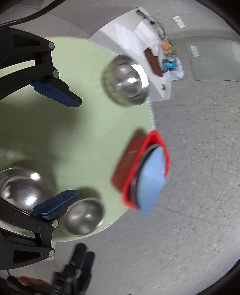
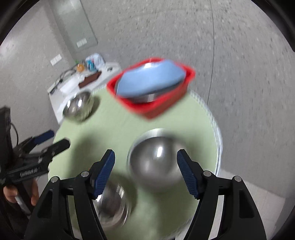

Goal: Organize plates and bowls

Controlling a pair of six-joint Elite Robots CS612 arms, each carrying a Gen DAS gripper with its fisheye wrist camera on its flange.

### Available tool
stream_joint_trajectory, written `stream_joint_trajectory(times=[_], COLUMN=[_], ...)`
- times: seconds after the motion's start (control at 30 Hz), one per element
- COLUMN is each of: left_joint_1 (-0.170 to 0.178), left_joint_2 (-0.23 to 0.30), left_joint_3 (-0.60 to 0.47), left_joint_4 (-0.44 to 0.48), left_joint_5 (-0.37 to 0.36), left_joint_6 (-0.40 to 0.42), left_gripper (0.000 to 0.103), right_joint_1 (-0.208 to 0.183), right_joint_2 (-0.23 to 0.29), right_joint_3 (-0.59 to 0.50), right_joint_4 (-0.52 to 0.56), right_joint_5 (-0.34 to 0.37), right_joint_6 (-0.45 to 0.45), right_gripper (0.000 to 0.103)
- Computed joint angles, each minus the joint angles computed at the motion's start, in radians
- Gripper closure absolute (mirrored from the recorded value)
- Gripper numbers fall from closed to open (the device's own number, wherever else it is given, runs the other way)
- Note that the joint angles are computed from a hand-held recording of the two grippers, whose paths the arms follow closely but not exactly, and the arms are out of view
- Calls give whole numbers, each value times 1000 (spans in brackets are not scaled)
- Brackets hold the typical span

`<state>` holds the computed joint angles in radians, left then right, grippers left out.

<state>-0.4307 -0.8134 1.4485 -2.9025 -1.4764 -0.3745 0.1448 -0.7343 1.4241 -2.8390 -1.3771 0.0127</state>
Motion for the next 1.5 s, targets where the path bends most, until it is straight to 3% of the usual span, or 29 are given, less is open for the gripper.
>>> stream_joint_trajectory(times=[0.2, 0.33, 0.43, 0.5, 0.57, 0.67, 0.87, 1.03, 1.13, 1.33, 1.5], left_joint_1=[-31, -47, -47, -38, -34, -37, 0, 74, 118, 207, 246], left_joint_2=[-30, -44, -45, -38, -35, -42, -62, -48, -20, 92, 185], left_joint_3=[79, 110, 113, 101, 102, 103, 102, 39, -26, -221, -368], left_joint_4=[33, 81, 110, 122, 109, 113, 72, 44, 44, 131, 213], left_joint_5=[15, 14, -16, -74, -116, -84, -72, -94, -104, -175, -200], left_joint_6=[-56, -102, -124, -141, -144, -123, -98, -28, 24, 109, 143], left_gripper=[20, 28, 56, 79, 91, 91, 91, 91, 91, 91, 91], right_joint_1=[8, 5, 0, -2, 1, 6, 28, 64, 96, 143, 170], right_joint_2=[-6, 10, 25, 33, 37, 39, 48, 113, 177, 352, 532], right_joint_3=[61, 49, 31, 19, 11, -3, -62, -230, -373, -723, -1073], right_joint_4=[46, 96, 153, 191, 207, 222, 215, 233, 248, 389, 583], right_joint_5=[44, 68, 108, 146, 152, 139, 155, 169, 138, 62, -9], right_joint_6=[-60, -100, -126, -135, -144, -153, -137, -83, -68, -13, 11], right_gripper=[32, 42, 63, 76, 78, 80, 80, 80, 80, 80, 80])
